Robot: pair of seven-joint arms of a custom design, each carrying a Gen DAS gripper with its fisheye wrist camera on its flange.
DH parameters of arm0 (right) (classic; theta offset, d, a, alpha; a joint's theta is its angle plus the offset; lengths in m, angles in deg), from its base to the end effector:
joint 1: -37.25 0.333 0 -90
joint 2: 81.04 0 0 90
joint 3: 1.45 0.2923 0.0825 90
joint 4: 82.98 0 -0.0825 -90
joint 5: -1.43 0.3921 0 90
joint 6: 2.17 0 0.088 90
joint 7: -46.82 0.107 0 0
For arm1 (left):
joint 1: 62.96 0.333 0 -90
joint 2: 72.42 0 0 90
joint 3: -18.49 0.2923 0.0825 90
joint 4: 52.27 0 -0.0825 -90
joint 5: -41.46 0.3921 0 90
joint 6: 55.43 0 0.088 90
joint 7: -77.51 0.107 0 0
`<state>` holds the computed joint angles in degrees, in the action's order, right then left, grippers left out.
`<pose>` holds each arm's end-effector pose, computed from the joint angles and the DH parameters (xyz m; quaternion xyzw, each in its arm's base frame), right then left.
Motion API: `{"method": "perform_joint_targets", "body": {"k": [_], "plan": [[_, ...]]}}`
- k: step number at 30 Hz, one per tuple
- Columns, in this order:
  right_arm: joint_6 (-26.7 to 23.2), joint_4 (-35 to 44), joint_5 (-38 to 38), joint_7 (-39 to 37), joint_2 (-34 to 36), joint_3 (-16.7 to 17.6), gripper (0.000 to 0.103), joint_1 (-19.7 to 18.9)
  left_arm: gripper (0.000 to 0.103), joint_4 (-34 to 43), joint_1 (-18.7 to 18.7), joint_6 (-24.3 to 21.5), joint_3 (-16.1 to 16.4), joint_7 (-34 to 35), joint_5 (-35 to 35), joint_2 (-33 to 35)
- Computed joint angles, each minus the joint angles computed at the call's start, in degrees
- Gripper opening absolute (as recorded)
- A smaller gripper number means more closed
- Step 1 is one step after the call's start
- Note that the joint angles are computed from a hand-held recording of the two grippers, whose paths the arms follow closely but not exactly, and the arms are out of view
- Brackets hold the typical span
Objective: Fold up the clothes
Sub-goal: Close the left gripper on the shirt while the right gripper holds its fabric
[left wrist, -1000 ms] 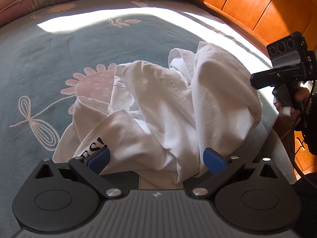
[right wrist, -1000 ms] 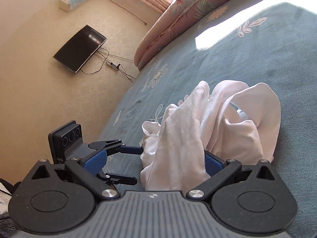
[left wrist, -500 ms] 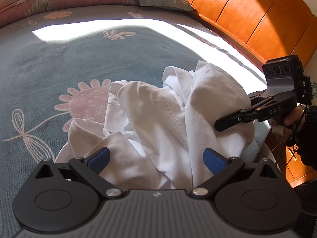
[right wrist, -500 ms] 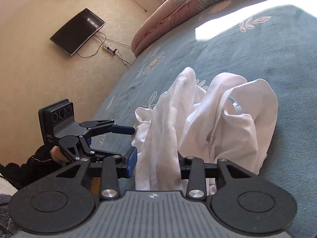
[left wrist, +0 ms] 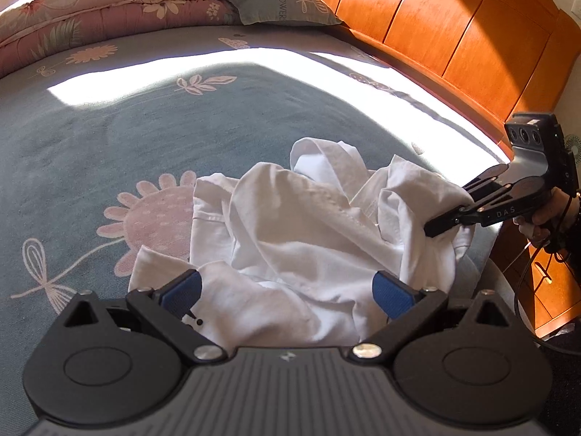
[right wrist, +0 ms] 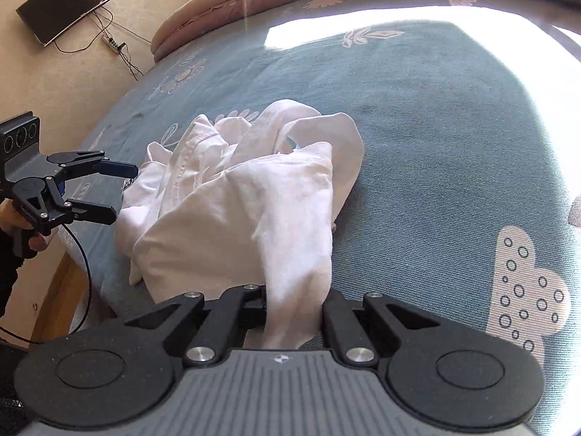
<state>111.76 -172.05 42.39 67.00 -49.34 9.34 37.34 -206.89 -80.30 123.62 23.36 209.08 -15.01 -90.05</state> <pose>0.6696 0.1530 0.3145 -0.8999 0.2432 0.1488 0.3301 0.4322 -0.0231 0.3570 -0.6731 0.6448 -0.3190 0.1717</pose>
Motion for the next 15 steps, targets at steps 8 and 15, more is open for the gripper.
{"method": "perform_joint_targets", "body": {"k": [8, 15], "plan": [[1.3, -1.6, 0.1, 1.6, -0.3, 0.2, 0.009, 0.7, 0.1, 12.9, -9.5, -11.1, 14.8, 31.2, -23.1, 8.5], [0.7, -0.5, 0.3, 3.9, 0.9, 0.2, 0.017, 0.4, 0.1, 23.4, -1.5, -30.7, 15.5, 26.9, -22.4, 18.7]]}}
